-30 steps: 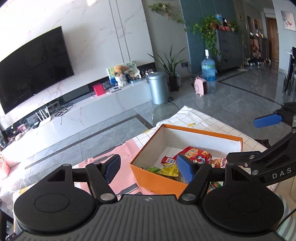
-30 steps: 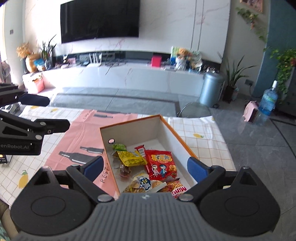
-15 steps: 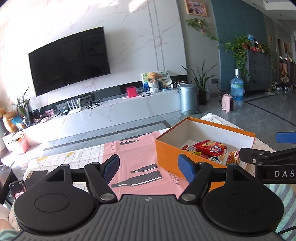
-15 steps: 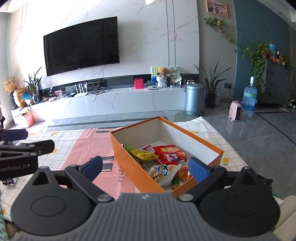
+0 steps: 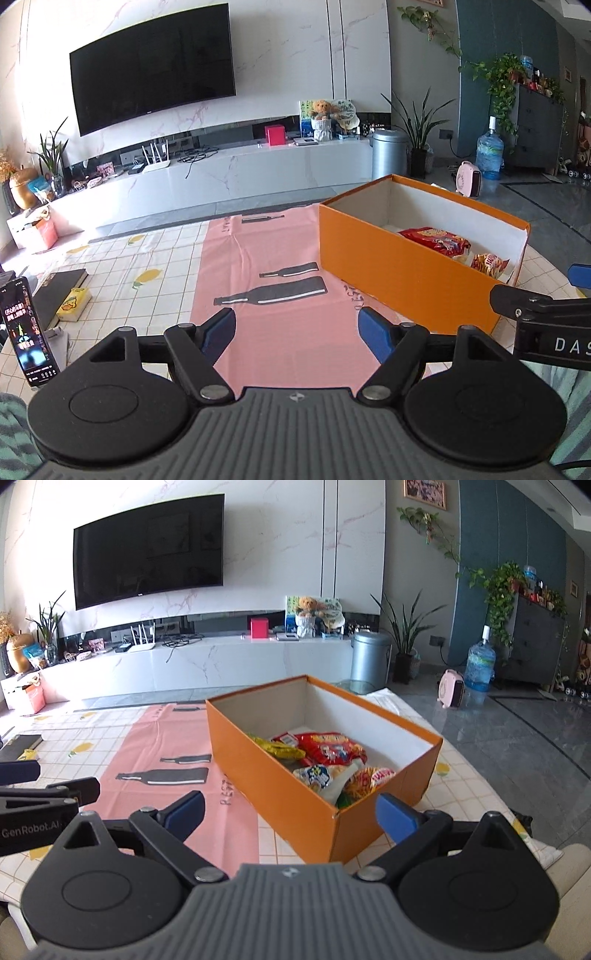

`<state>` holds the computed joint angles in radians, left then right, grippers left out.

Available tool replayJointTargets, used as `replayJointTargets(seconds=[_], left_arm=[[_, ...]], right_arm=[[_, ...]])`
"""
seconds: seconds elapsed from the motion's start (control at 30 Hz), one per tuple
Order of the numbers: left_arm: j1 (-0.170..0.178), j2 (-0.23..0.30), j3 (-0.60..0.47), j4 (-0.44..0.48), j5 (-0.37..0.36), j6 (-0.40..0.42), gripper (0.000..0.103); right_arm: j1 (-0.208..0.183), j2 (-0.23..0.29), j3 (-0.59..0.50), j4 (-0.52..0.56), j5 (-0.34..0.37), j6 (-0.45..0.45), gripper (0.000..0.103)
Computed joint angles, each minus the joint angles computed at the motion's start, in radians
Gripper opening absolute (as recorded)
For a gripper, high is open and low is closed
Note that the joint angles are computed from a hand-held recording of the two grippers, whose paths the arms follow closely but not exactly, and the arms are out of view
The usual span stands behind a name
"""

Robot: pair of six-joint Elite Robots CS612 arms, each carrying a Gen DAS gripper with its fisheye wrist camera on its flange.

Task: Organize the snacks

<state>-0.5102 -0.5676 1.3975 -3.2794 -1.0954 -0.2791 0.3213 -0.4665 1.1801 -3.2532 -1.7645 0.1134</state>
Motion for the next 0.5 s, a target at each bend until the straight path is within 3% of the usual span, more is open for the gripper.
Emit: replayJointTargets(seconds=[0.5], left_arm=[[0.004, 0.010, -0.022, 0.102, -0.014, -0.051, 0.089]], right_arm=[[-0.008, 0.031, -0.048, 0.069, 0.012, 0.017, 0.096]])
